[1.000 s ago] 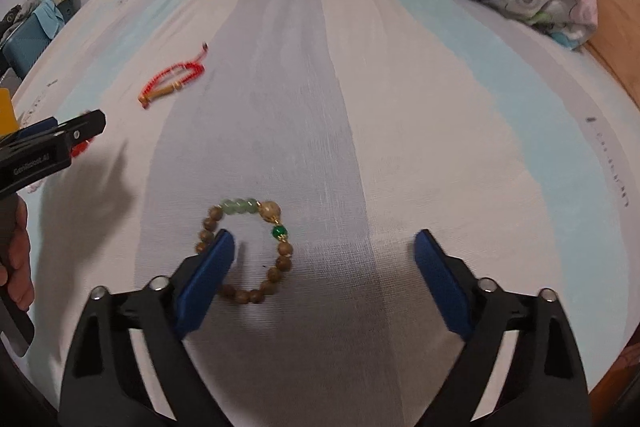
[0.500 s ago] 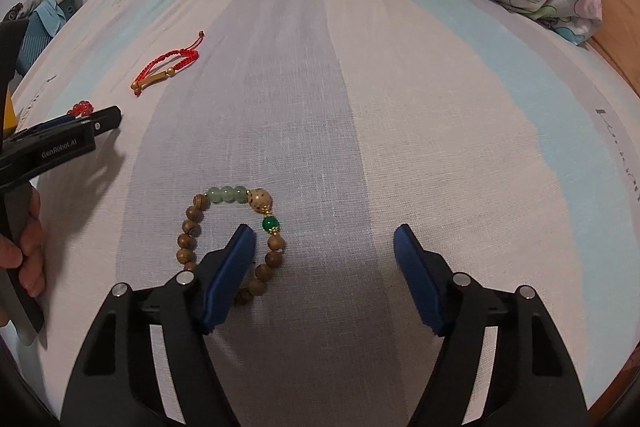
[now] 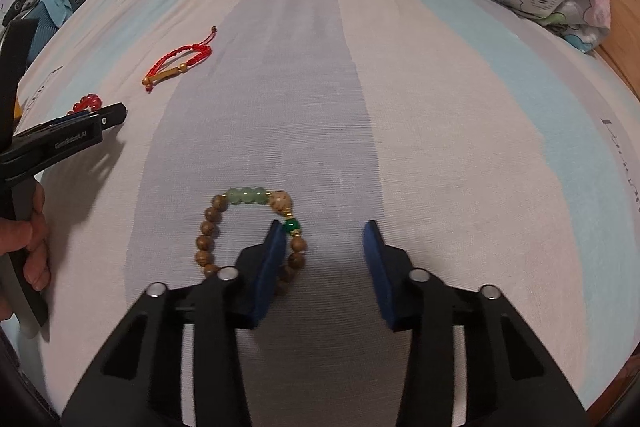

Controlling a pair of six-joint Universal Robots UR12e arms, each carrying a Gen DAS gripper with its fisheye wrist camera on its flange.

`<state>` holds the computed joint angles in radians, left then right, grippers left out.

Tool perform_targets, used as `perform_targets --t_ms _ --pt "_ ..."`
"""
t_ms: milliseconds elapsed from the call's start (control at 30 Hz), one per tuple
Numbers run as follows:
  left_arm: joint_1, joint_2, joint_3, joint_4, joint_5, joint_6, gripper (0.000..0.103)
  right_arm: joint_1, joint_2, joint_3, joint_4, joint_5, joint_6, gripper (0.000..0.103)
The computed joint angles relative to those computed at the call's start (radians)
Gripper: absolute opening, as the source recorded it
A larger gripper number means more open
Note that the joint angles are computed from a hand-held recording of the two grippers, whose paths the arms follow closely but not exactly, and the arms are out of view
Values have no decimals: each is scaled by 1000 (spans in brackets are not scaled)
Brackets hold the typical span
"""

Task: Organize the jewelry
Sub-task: 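Grasp the red bead bracelet with left tool while right tool grasps wooden bead bracelet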

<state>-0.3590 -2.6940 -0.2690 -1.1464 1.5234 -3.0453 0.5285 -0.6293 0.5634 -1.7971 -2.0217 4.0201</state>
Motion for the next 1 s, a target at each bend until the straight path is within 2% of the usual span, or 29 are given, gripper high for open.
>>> perform_targets --t_ms 167,200,300,567,1000 --pt "0 -3 15 -28 0 -3 27 2 11 -22 7 7 -11 15" --pt "0 -2 15 -32 -3 0 20 2 12 -23 9 7 -13 13" --pt "1 11 -6 -27 -11 11 13 5 18 -36 19 1 -14 11" --pt "3 77 -125 38 4 26 13 10 9 -27 -11 -2 -5 7" --pt "8 107 -136 23 27 5 13 25 21 -89 14 -25 4 7"
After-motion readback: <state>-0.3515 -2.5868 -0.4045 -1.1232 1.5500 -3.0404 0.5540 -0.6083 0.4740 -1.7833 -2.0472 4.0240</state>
